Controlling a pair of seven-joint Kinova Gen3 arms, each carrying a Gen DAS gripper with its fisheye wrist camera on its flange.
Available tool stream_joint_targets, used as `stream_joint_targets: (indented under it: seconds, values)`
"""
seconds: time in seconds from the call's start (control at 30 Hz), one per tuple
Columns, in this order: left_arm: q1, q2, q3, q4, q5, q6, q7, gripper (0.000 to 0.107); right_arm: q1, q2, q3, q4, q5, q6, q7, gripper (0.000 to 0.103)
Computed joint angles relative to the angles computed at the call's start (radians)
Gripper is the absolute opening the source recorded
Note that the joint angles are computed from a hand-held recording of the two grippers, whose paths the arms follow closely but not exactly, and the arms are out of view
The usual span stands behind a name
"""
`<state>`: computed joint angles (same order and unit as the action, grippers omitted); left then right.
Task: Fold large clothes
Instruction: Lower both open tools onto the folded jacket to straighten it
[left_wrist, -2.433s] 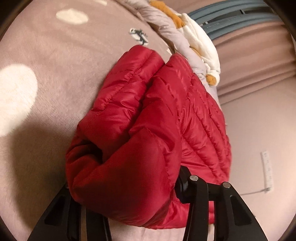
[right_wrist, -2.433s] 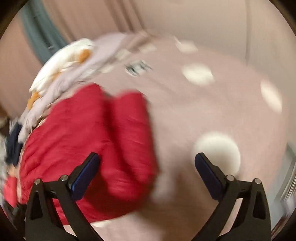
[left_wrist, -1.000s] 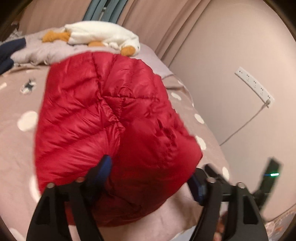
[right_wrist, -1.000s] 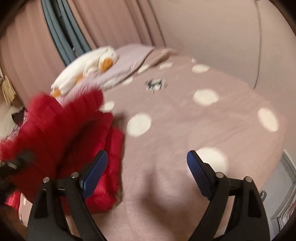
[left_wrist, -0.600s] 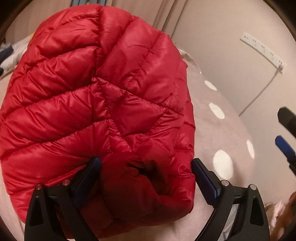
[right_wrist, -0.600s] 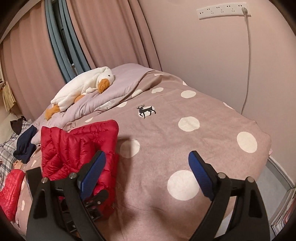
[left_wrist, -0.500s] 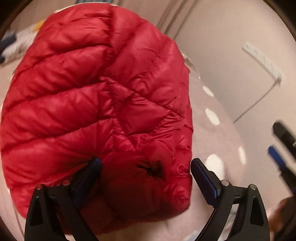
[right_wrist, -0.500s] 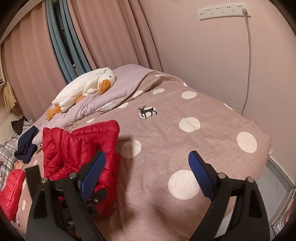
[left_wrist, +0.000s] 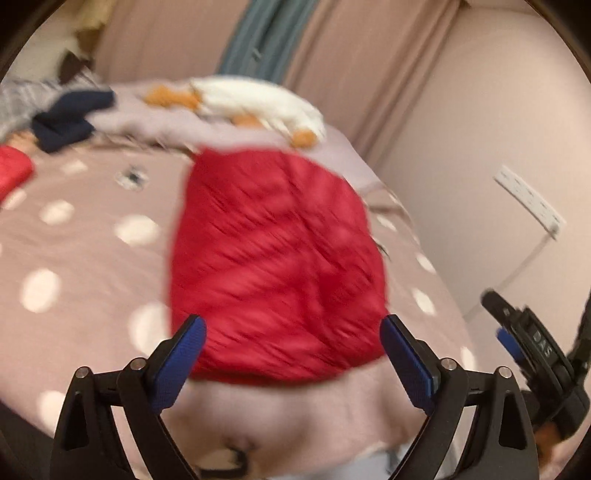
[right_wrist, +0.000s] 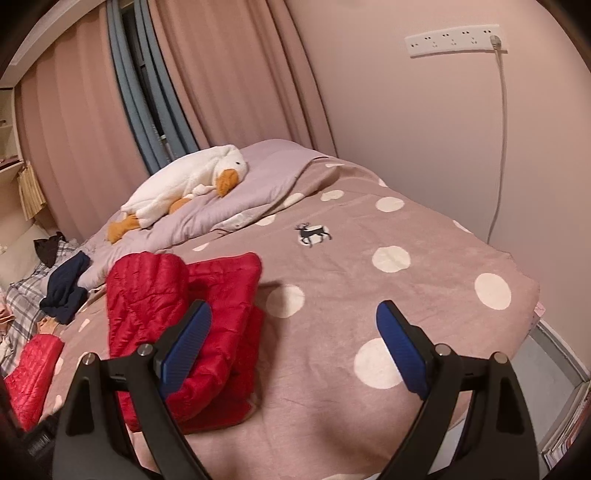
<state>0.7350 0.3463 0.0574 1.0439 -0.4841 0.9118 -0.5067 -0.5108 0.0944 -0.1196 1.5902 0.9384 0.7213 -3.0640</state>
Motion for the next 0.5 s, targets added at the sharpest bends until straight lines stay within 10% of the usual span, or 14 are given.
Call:
stream_joint_targets:
  seconds: [0.37, 0.5]
  values:
    - [0.045, 0.071, -0.072, -0.046, -0.184, 0.214, 0.146, 0.036, -0.09, 0.131, 0.013, -0.176, -0.046, 0.001, 0.161, 0.091]
    - [-0.002, 0.1, -0.079, -0.058, -0.176, 0.198, 0.128, 0.03, -0.135, 0.215, 0.048, -0.299, -0.059, -0.006, 0.239, 0.068]
